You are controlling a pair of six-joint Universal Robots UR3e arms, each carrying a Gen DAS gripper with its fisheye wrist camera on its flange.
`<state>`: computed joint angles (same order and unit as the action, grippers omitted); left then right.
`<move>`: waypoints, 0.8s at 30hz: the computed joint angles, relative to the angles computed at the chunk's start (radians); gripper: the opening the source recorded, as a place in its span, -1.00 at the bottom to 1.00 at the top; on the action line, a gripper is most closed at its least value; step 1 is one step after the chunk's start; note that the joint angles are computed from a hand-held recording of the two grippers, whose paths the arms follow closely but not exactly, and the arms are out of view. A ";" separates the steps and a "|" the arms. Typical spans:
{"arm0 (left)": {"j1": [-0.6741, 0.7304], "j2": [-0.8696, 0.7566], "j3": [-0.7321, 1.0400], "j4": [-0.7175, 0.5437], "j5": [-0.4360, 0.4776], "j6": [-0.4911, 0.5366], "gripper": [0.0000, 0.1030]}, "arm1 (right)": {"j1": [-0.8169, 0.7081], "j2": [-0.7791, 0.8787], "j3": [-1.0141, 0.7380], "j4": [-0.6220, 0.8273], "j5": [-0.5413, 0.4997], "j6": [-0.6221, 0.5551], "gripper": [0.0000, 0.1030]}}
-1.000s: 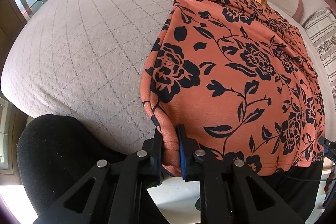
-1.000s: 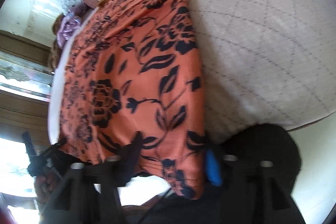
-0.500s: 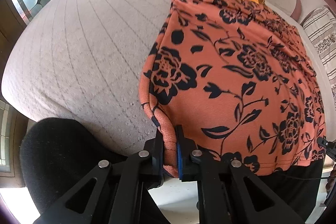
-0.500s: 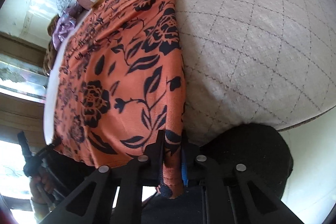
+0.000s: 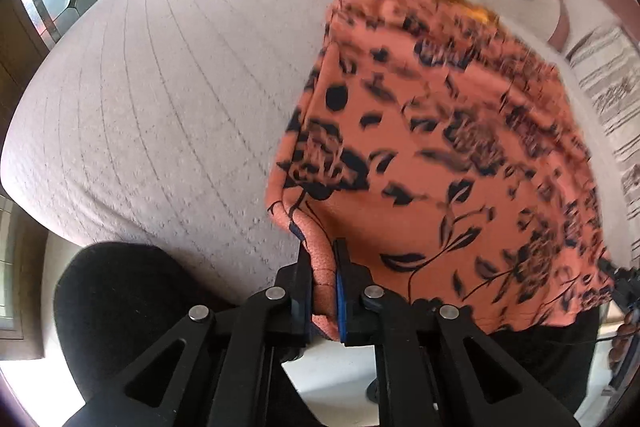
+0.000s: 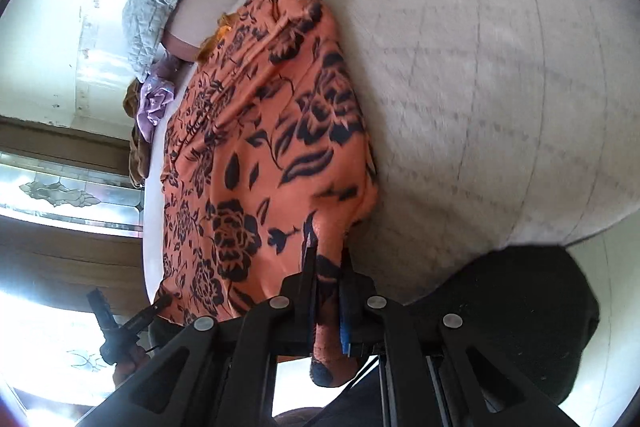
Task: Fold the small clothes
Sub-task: 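Lift the hem with both tools and fold it toward the collar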
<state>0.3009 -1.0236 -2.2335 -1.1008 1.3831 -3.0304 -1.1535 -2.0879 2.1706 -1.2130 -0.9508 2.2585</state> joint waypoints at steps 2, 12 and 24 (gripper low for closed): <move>0.004 0.019 0.029 -0.009 0.000 -0.007 -0.82 | -0.032 -0.015 -0.027 0.073 0.016 -0.047 -0.83; 0.012 -0.175 0.206 -0.027 -0.064 0.035 -0.82 | 0.037 0.118 -0.051 -0.034 0.036 0.039 -0.84; -0.174 -1.227 1.447 0.113 0.057 -0.194 0.65 | 0.500 0.949 -0.892 -0.983 0.297 0.985 -0.40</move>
